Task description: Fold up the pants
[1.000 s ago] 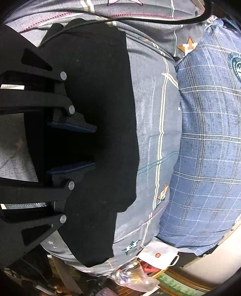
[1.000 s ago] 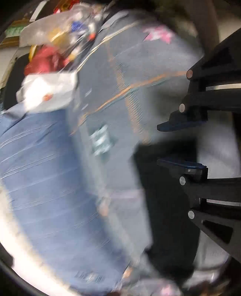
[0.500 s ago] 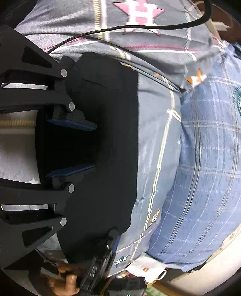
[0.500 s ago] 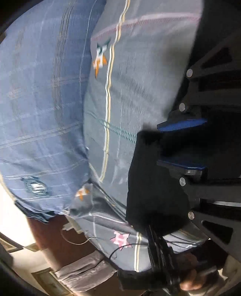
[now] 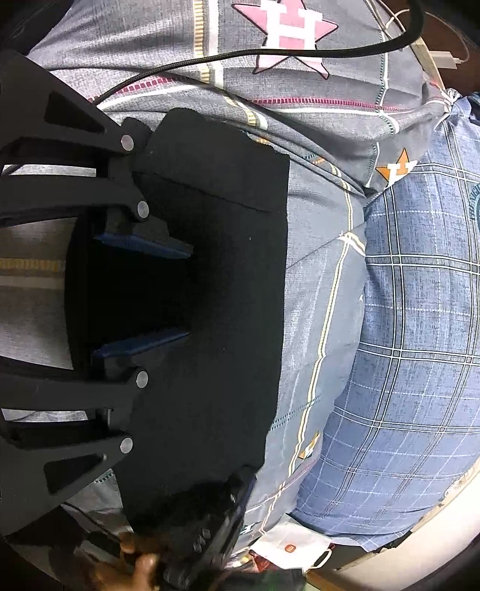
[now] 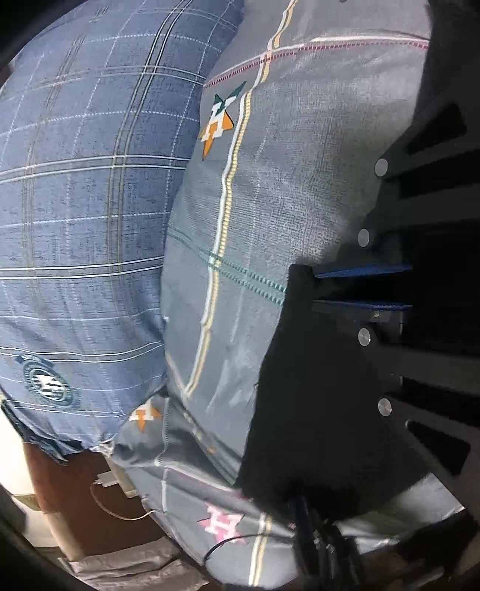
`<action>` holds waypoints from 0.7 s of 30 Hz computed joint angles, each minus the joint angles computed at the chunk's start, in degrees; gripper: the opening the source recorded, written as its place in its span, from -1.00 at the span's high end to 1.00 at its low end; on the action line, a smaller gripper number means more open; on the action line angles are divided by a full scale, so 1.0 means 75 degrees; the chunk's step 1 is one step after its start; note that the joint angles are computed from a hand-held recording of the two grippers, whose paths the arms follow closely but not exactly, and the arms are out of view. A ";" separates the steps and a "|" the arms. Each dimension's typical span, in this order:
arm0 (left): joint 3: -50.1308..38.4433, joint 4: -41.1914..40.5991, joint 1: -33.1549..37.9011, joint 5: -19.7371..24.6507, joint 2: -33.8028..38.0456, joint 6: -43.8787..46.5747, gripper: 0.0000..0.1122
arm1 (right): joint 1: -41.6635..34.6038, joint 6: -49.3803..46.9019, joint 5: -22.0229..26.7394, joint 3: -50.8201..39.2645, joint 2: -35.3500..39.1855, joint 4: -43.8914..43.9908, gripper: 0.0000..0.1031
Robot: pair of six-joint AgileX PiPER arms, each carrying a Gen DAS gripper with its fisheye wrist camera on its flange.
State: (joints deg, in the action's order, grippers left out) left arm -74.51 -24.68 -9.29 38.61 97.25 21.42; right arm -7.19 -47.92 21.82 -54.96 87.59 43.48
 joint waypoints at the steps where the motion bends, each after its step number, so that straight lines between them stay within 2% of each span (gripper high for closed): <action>1: 0.0010 0.0008 0.0015 -0.0001 -0.0019 -0.0005 0.30 | -0.0016 0.0139 0.0050 0.0052 -0.0150 -0.0042 0.73; 3: 0.0111 0.0197 -0.0009 -0.0110 -0.0135 -0.0173 0.30 | -0.0058 -0.0044 0.0175 0.0276 -0.0537 0.0275 0.61; 5: 0.0108 0.0308 -0.0011 -0.0098 -0.0169 -0.0280 0.30 | 0.0063 -0.0341 0.0344 0.0488 -0.0840 0.0491 0.57; 9: 0.0255 0.0318 -0.0022 -0.0142 -0.0357 -0.0335 0.30 | 0.0937 0.0531 -0.0129 0.0998 -0.1299 -0.0397 0.52; 11: 0.0388 0.0363 -0.0059 -0.0224 -0.0482 -0.0343 0.30 | 0.1197 0.0377 -0.0203 0.1187 -0.1310 -0.0034 0.51; 15: 0.0653 0.0459 -0.0100 -0.0407 -0.0637 -0.0325 0.30 | 0.1763 0.0659 -0.0526 0.1488 -0.1265 -0.0033 0.51; 21: 0.0960 0.0756 -0.0148 -0.0619 -0.0640 -0.0446 0.30 | 0.2471 0.1693 -0.0931 0.1690 -0.0825 -0.0826 0.49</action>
